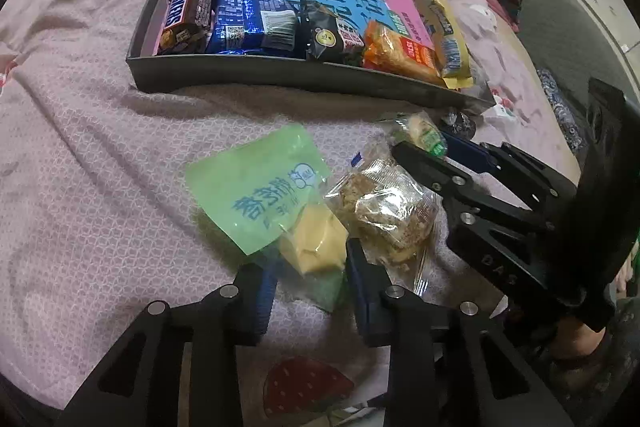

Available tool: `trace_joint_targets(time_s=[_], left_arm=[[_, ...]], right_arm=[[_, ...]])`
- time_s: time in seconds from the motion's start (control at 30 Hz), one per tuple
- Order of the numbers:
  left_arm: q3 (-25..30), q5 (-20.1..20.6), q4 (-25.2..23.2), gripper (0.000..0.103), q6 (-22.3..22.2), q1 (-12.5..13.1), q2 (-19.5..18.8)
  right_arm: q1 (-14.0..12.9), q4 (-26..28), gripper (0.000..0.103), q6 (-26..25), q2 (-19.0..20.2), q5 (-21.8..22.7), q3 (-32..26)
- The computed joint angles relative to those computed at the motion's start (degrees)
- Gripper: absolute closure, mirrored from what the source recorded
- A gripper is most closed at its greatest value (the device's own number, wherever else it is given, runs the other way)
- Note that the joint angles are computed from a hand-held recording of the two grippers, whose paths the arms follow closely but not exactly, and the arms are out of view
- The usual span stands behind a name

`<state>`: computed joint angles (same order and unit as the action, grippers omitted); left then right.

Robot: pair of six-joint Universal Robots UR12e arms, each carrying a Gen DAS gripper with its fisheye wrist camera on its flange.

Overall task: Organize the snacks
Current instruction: 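Grasp the round green-label biscuit packet with the right tool while the left tool grasps the pale green packet, then carry the biscuit packet with the right tool while the left tool carries the green packet to the tray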

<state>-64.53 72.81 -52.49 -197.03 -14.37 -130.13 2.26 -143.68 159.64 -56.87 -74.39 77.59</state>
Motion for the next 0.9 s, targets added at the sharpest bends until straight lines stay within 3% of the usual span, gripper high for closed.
trace_joint_targets(time_s=[0.3,0.57,0.9], left_arm=[[-3.33,-1.25,5.25,0.070,-1.67,1.13,2.21],[-4.46,6.58,10.89,0.070,-0.26,0.82,4.01],[-3.96,9.94,13.11,0.070,0.40,1.10,4.47]], right_arm=[[-1.05,-4.69,0.068,2.76,-1.70,2.86,1.99],[-1.38,-7.55,0.068,4.54,-2.45,5.62,2.57],[-1.26,-10.13,0.068,6.11,-2.40,6.36,2.02]])
